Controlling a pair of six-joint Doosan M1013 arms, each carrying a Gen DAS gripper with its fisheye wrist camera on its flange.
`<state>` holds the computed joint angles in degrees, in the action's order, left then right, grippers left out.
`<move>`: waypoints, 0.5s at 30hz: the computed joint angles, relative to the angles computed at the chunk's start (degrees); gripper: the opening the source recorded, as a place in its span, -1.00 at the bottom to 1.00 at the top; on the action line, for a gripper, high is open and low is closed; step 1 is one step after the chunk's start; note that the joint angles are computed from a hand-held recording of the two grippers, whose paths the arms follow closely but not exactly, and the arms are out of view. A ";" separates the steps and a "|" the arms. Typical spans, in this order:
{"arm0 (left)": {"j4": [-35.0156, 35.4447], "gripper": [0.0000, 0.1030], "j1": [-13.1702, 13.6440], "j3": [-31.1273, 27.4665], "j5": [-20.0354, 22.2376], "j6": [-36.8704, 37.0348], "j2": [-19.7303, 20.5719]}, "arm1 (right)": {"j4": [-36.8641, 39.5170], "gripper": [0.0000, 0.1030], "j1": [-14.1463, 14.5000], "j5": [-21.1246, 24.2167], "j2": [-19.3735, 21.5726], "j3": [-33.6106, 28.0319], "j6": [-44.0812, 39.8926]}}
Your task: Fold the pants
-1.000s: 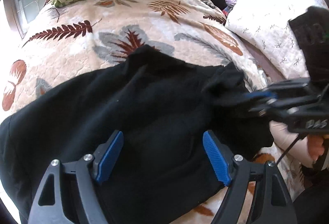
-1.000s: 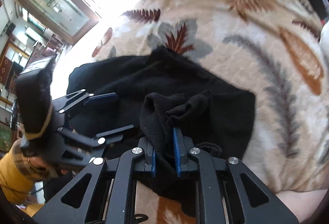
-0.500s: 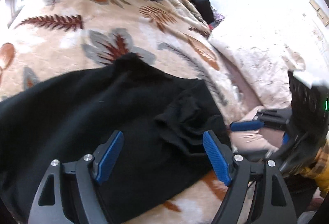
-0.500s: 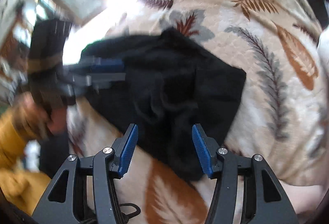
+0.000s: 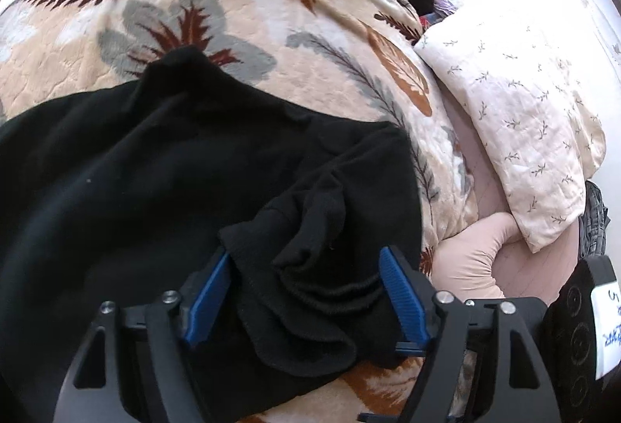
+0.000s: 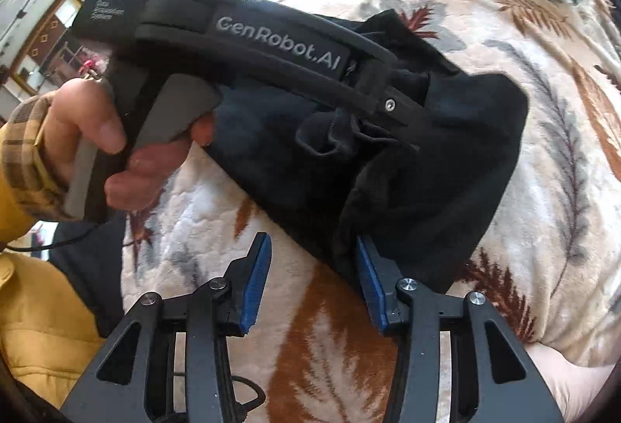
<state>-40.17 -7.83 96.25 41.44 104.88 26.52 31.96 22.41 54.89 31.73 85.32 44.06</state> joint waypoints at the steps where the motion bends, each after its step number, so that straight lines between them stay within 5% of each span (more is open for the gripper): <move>1: 1.27 0.25 -0.05 -0.13 0.11 -0.73 0.00 | 1.33 -0.14 -0.47 0.49 0.12 -0.21 0.17; 4: 5.56 -0.10 -0.22 -0.76 0.72 -3.89 0.23 | 3.84 -0.14 -1.37 -1.65 -0.60 0.27 0.40; 8: 4.04 -0.13 0.26 -0.50 1.22 -3.60 0.01 | 2.57 -0.14 -0.92 -3.60 -0.77 0.36 -0.05; 15: -1.56 -0.17 2.07 0.41 3.70 0.26 -0.23 | 1.94 -0.19 0.82 1.33 0.26 -0.05 -3.08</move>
